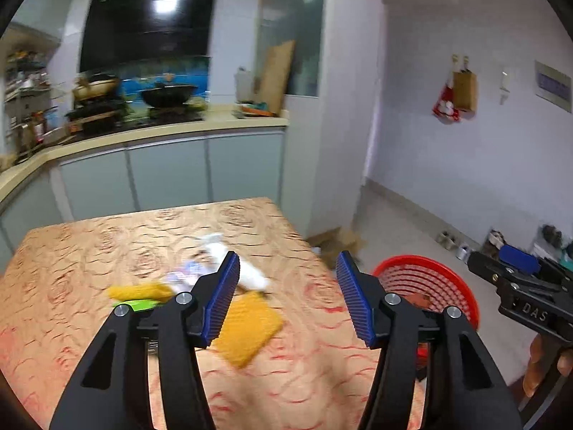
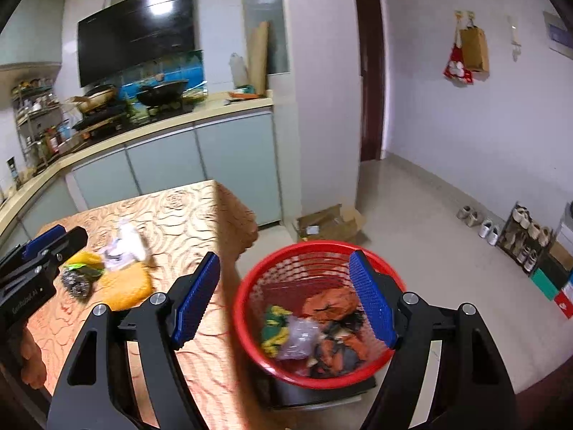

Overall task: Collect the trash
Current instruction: 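Move both tools back over the steel wool and yellow foam net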

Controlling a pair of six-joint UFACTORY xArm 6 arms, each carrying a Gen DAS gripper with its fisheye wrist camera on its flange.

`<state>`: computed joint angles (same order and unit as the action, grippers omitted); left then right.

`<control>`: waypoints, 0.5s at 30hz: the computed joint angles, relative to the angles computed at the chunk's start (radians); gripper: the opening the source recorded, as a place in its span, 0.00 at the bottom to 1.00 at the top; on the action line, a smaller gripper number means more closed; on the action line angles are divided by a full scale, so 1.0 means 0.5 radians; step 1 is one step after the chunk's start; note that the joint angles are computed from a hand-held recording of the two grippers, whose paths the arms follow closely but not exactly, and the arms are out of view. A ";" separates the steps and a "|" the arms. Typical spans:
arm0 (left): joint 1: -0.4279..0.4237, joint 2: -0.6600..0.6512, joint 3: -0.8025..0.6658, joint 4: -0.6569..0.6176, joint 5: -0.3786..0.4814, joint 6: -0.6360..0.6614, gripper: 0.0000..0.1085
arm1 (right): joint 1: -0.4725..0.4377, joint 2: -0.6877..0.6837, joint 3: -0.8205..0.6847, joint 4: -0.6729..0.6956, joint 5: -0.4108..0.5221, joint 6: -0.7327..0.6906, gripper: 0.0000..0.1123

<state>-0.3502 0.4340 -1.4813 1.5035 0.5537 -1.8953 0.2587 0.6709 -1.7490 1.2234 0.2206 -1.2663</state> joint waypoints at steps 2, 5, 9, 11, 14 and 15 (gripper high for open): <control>0.014 -0.107 0.140 0.029 0.058 -0.093 0.51 | 0.030 -0.020 0.023 0.035 0.009 -0.044 0.64; 0.031 -0.245 0.324 0.044 0.146 -0.184 0.51 | 0.087 -0.051 0.060 0.091 0.021 -0.118 0.64; 0.069 -0.429 0.562 0.026 0.255 -0.295 0.51 | 0.151 -0.081 0.100 0.140 0.048 -0.192 0.64; 0.083 -0.496 0.656 0.014 0.297 -0.334 0.53 | 0.190 -0.090 0.117 0.148 0.060 -0.211 0.64; 0.111 -0.552 0.745 -0.013 0.321 -0.371 0.54 | 0.236 -0.100 0.140 0.161 0.070 -0.242 0.64; 0.121 -0.564 0.772 -0.025 0.328 -0.384 0.54 | 0.253 -0.098 0.140 0.155 0.072 -0.240 0.64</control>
